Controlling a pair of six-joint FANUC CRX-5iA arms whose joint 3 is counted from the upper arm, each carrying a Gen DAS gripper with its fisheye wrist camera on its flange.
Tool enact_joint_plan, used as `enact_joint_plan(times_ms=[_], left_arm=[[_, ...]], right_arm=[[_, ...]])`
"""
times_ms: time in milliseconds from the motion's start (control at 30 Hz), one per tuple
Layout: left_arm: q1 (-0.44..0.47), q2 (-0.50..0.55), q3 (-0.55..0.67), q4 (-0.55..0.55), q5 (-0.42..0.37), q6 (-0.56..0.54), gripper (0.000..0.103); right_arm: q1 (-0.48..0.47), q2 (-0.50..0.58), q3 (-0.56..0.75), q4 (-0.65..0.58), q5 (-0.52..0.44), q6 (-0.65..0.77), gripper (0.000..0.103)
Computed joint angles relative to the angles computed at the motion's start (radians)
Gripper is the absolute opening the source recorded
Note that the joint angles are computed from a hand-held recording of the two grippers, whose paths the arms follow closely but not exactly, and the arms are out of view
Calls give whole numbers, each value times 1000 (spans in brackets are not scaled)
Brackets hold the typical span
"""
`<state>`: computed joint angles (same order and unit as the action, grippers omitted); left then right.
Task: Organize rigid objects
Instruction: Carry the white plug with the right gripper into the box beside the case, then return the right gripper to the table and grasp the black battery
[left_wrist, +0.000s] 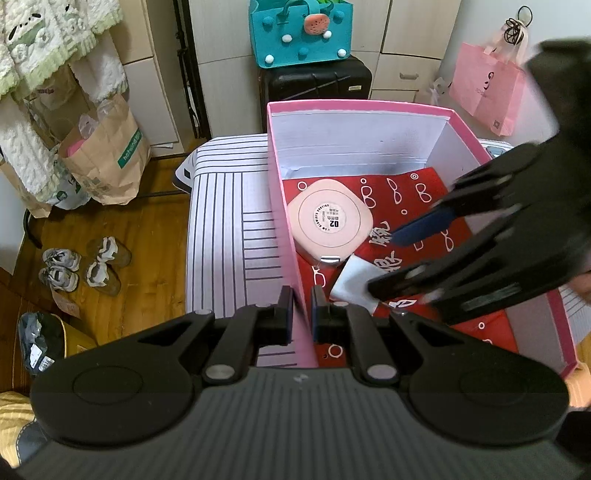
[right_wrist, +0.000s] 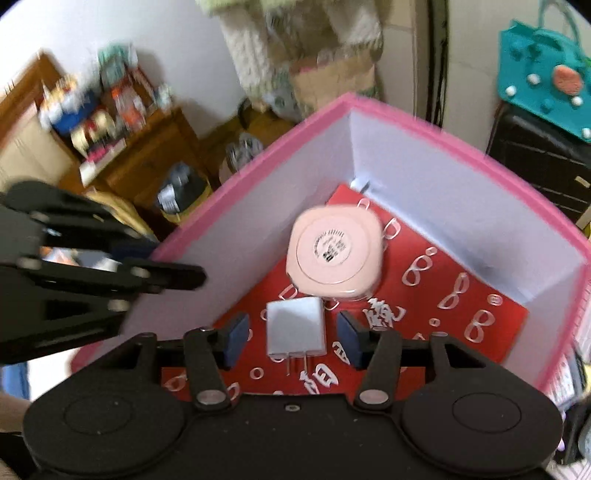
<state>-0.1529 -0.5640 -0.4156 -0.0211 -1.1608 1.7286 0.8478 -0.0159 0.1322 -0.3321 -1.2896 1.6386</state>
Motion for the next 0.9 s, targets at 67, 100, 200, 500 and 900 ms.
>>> enact_joint_plan(times_ms=[67,100,200,500,900], left_arm=[[0,1,1,-1,-1,5,8],[-3,3,3,-5,-2,8,8],[-9,4,6,-14,-3,6,8],[-58,29,42,-68,-25,57,8],[-136,80,105,-160,-72,181,8]], right_arm=[[-32,-54,-19,-26,14,-2,58],[-49,-84,-32,-39,22,2,58],[-75,-157,-71,-35,52,-14,59],[-106,-398,-282,110,158,-113,60],[-370,-437,-450,18,155,31,60]])
